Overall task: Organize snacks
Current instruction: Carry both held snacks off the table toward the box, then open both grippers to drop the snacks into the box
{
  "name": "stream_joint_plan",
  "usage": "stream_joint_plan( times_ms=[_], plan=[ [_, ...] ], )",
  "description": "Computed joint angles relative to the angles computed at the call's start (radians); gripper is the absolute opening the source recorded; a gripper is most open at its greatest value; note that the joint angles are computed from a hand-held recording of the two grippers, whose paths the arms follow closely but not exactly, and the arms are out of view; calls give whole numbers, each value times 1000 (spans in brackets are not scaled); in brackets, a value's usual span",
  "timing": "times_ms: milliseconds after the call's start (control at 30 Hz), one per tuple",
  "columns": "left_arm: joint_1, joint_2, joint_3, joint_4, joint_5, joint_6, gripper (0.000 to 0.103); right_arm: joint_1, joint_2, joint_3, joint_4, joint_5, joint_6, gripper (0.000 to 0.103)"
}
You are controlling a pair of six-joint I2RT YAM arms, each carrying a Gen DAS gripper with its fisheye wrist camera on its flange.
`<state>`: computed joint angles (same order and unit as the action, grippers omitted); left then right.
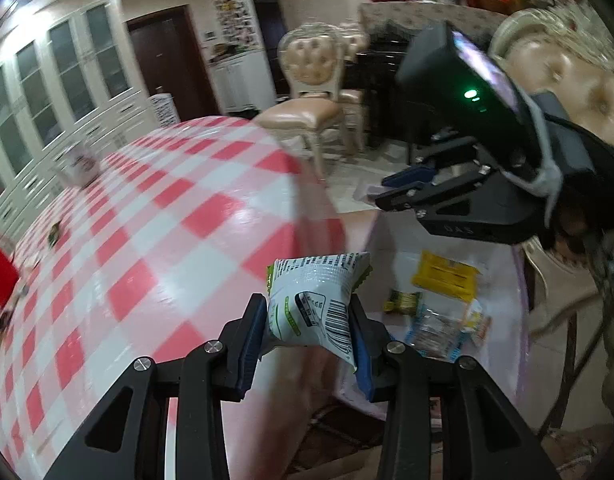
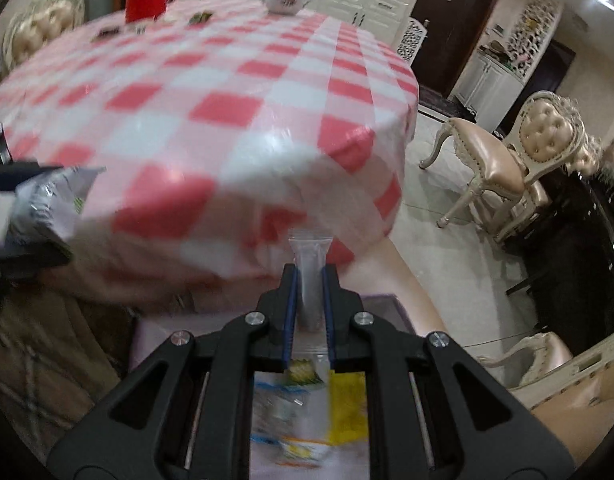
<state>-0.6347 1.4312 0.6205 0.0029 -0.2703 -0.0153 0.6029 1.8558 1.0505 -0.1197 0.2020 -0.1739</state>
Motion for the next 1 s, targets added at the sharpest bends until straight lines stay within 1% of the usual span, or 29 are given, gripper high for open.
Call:
stream_joint_plan(
  times_ms=[100,333,433,467,500,533,567,600,667,700,733,867,1000],
  plan=[
    [-30,32,16,3,27,15,40,-32,-25,-40,-14,-1,-60,16],
    [-108,150,66,32,78,48,40,-39,-76,-111,-64,75,-192,16],
    [-125,188,83,33,109,67,41,-44,-71,-124,-113,83,-249,16],
    [-127,197,87,35,120,69,44,-47,-65,-120,-133,82,-255,16],
    [-124,206,91,31,153,70,45,-49,-55,-112,-158,84,-259,17],
    [-122,209,94,24,182,72,46,-52,-48,-114,-174,93,-266,18],
    [-122,212,96,24,187,76,50,-55,-35,-112,-187,108,-269,20],
    [-132,215,95,29,168,74,56,-59,-26,-111,-197,119,-268,23],
    [-141,211,93,37,135,76,65,-66,-24,-111,-212,122,-262,33],
    [-143,205,89,43,130,73,66,-70,-24,-111,-214,125,-258,42],
    [-142,202,88,46,130,70,66,-71,-26,-110,-216,128,-256,48],
    [-123,181,73,60,144,63,66,-63,-43,-97,-220,142,-248,50],
    [-118,157,52,76,140,64,66,-47,-67,-74,-202,174,-226,55]
  ],
)
